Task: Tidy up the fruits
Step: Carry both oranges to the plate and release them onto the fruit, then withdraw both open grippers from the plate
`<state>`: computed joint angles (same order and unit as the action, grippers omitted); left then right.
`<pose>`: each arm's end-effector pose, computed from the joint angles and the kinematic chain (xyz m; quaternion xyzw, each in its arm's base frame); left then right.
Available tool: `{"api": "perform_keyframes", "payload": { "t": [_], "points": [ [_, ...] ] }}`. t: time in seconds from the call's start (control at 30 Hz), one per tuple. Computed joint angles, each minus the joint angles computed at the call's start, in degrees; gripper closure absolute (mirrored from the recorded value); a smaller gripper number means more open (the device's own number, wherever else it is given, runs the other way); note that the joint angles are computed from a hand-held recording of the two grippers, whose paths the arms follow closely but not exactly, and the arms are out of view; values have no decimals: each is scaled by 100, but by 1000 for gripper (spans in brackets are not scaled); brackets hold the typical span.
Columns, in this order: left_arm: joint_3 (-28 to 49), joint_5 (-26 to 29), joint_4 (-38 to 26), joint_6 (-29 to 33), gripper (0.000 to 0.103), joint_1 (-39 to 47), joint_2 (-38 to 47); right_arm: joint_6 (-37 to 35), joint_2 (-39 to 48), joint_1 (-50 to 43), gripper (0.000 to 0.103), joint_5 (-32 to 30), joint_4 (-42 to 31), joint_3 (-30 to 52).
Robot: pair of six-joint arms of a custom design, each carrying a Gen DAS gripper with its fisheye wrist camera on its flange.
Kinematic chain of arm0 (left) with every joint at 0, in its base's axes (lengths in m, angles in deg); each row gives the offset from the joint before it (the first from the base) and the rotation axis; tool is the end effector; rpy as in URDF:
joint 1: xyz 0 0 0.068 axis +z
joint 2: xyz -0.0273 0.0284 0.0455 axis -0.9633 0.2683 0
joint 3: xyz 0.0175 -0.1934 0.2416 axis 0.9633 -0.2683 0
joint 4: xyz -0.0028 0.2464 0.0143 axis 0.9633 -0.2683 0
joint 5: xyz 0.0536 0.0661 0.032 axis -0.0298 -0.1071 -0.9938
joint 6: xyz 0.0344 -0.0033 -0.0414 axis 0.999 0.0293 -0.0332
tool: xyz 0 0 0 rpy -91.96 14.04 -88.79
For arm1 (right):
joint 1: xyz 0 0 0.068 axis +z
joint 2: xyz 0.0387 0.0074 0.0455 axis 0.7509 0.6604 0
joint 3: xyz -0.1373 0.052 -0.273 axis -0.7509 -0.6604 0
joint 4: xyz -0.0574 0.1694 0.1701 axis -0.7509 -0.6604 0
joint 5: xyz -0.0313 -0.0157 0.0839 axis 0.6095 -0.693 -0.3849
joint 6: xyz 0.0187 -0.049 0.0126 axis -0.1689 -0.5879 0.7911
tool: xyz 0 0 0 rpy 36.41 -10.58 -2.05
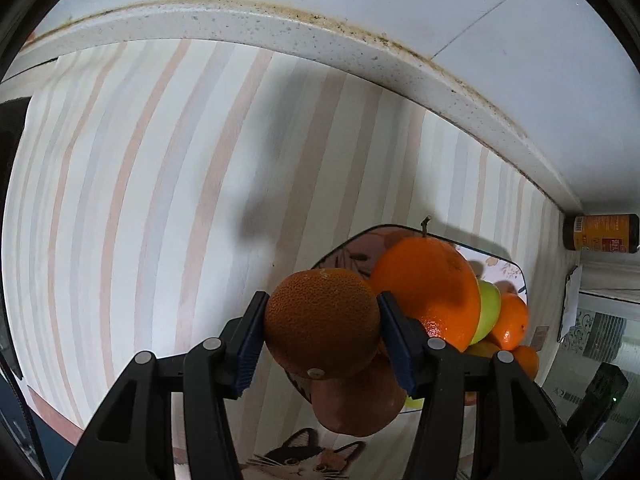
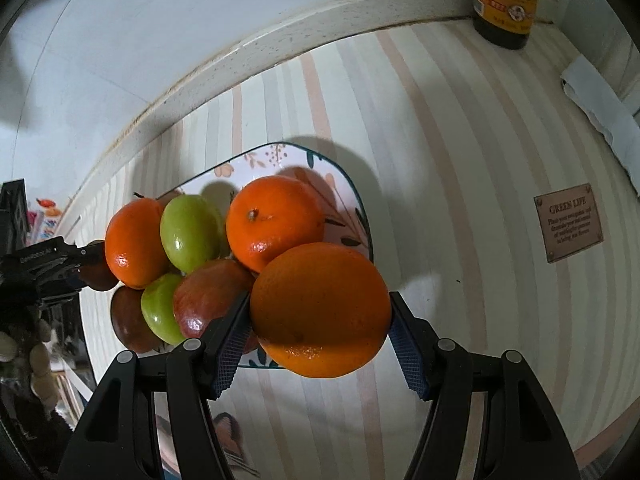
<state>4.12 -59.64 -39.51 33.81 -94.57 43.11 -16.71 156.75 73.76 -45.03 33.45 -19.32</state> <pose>0.2368 -0.0953 0.1679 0.1324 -0.9837 0.1207 0.0142 0.2095 0.1078 0.1522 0.1101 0.9783 0.1705 0.0426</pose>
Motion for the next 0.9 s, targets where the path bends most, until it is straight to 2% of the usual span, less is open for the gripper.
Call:
{"api": "perform_keyframes", "payload": {
  "t": [0.13,0.27,0.37,0.53,0.57,0.6,0.63,0.77,0.83,0.9],
  "points": [
    [-24,157,30,60,50,135,55,29,45,-108,29,-177,147,-33],
    [-121,300,69,45,43,262,40,21,48,-110,24,-304,161,5],
    [-262,489,164,-10,32,404,19,33,69,-102,20,-354,82,97],
    [-406,573,204,-111,30,466,-182,44,100,13,14,-259,-71,238],
    [-396,494,144,-123,26,430,-270,38,77,72,11,-140,-203,319],
    [-370,393,65,-113,14,377,-366,35,45,146,7,8,-346,404],
    [-330,239,-47,-110,10,299,-470,33,9,244,7,195,-507,511],
    [-188,-740,-570,-208,9,-306,-1036,-72,-335,688,7,969,-1315,951],
    [-220,-1049,-745,-348,9,-628,-1323,-64,-506,896,7,1226,-1658,1113],
    [-248,-1413,-1006,-681,9,-1173,-1626,9,-678,1121,7,1445,-2000,1255]
  ]
}}
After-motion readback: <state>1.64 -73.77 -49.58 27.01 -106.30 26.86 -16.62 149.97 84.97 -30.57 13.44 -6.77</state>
